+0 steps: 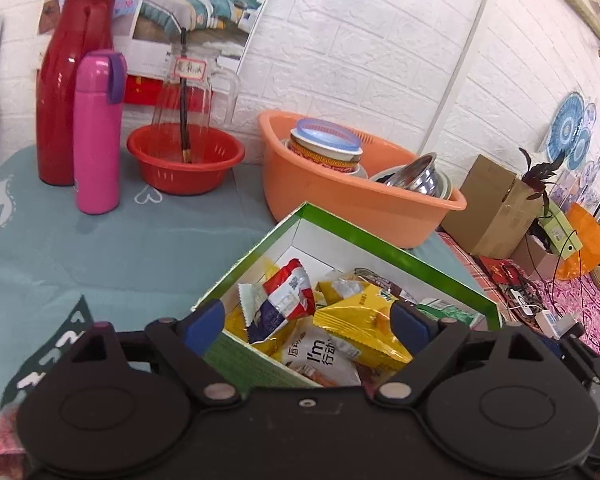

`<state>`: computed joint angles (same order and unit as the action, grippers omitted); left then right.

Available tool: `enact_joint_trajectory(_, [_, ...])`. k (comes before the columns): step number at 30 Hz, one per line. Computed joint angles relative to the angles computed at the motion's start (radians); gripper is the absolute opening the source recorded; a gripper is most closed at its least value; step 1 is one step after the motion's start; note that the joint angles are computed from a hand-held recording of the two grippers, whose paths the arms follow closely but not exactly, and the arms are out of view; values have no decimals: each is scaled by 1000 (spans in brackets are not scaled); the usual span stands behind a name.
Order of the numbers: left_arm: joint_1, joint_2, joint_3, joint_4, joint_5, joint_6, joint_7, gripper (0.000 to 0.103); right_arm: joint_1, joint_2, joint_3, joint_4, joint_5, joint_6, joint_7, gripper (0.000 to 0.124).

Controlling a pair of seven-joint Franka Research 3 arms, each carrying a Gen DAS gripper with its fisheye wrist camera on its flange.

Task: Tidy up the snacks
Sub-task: 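Carry both packets into the green box and open both grippers, then lower the left gripper onto the clear orange-trimmed bag and close it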

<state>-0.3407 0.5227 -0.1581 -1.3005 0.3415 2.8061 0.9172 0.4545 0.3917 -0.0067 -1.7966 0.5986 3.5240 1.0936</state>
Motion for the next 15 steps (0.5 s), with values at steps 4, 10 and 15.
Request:
enact_joint_trajectory(4, [34,-152,-24,-196,-23,55,-6,103,-102,-89,118,-122,-148,77,115,103])
enact_joint_trajectory(10, [31,-399,34,-535,137,147,-200,103,-180,-194,190,-287,-434,131,339,103])
enact_joint_trajectory(15, [82,-487,24,-651,294,90,-368,103,-177,-231,193,-347,-579,133,463,103])
